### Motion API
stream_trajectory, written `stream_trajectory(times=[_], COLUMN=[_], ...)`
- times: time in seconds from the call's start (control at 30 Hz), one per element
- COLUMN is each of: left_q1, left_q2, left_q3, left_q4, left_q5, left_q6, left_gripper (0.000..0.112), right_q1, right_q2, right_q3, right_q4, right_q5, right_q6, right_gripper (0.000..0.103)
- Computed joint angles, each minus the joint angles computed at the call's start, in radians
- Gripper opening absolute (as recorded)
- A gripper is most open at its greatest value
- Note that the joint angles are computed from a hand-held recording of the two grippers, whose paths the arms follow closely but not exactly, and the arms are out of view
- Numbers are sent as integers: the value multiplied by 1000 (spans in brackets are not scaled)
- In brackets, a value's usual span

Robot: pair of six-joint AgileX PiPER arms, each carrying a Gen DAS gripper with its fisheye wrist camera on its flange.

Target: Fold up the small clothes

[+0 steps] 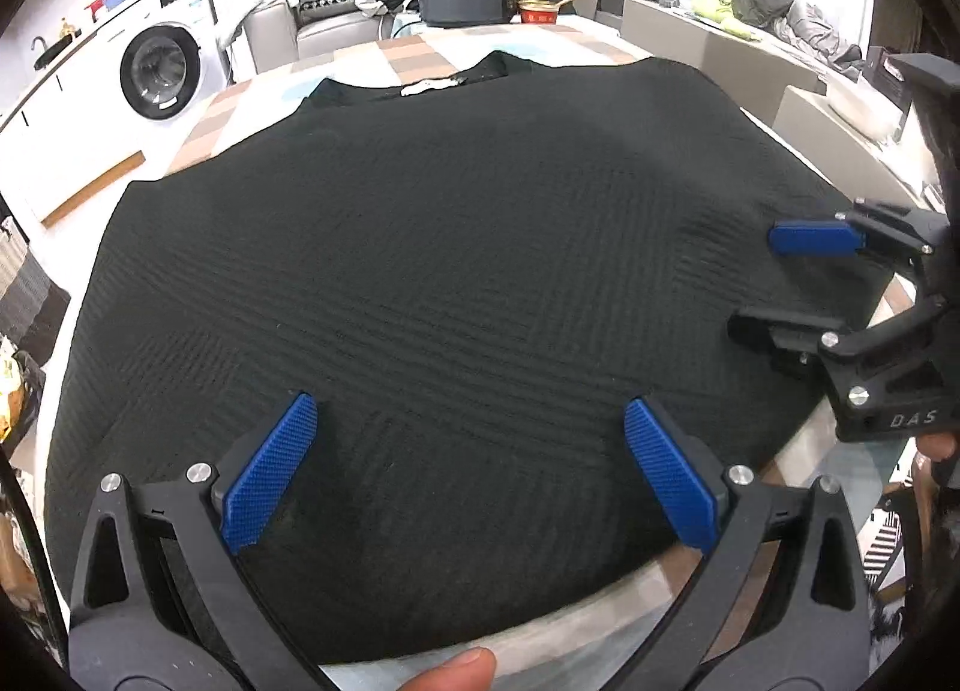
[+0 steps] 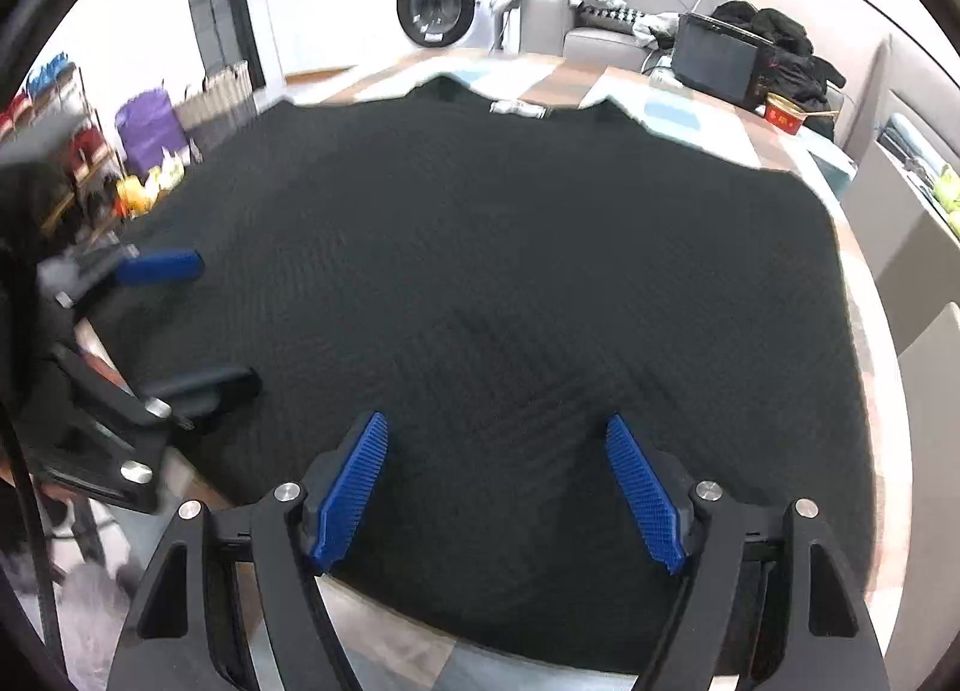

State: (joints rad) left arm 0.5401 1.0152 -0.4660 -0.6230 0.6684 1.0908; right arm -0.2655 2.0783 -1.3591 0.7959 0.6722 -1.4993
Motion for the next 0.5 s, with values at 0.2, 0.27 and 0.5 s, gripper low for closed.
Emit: stream_trajectory(times=[0.2, 0.27, 0.5], left_q1=[271, 365, 553], left_q2=[6, 31, 111], left_q3=[3, -8, -75], left_q4=[-95, -113, -132], left_q5=[105, 132, 211], left_q6=[232, 295, 375], left_gripper=[102, 102, 102], right_q1=[-61, -94, -113], right_q2=[-11, -2, -42], right_q3=[40, 19, 30], right_q4=[93, 73, -20], right_q5=[-34, -18, -15], right_q6=[-120, -103, -118], right_gripper=[78, 78, 78])
